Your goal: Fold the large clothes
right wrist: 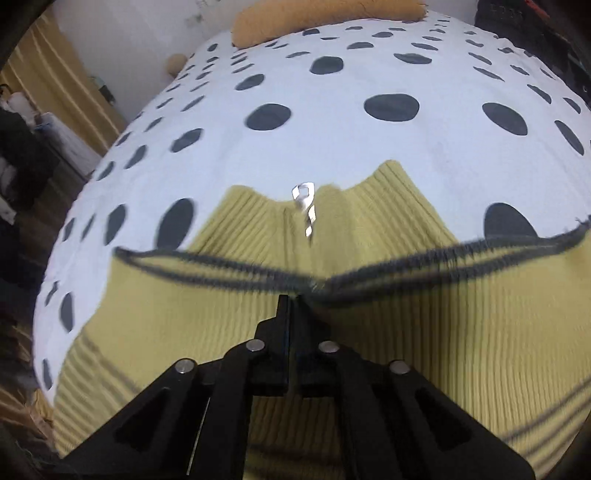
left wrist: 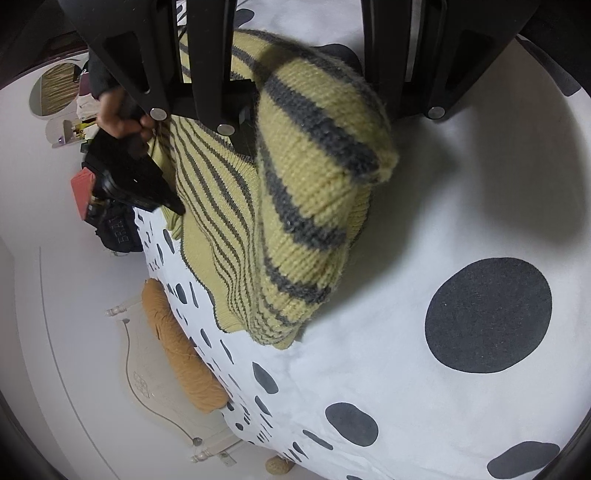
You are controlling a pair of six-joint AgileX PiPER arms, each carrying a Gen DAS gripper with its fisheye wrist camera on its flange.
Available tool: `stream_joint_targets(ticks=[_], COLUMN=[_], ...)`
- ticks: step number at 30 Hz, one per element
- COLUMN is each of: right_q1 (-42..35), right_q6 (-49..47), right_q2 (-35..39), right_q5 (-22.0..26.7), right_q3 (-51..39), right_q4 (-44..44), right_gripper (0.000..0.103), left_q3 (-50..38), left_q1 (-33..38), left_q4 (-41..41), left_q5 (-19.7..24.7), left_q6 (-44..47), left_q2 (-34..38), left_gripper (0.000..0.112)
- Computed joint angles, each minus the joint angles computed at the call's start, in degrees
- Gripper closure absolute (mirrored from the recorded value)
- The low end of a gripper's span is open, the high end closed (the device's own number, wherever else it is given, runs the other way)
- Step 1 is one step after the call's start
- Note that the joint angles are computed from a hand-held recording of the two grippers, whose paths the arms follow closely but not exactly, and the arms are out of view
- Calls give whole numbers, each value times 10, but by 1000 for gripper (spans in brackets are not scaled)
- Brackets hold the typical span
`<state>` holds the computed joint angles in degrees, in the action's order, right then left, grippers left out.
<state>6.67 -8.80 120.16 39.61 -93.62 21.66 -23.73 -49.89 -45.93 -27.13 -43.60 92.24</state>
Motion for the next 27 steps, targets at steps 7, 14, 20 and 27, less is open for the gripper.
stream_joint_targets(ticks=[7, 14, 20, 27], right_q1=[-4, 5, -10, -7], right_q6=[-59, -30, -65, -226], right_q2=[-86, -161, -185, -296], right_q5=[-63, -75, -76, -187], right_q3=[81, 225, 251, 441], right_q4=[44, -56, -5, 106], right_gripper=[102, 100, 100, 99], left_q3=[-9, -56, -101, -113], left_q1=[-11, -36, -52, -63], left_q4=[-57, -275, -472, -498], left_q5=[8, 22, 13, -1], left_q6=[56, 284, 505, 541], left_q2=[-6, -7, -3, -10], left_gripper=[81, 82, 82, 90])
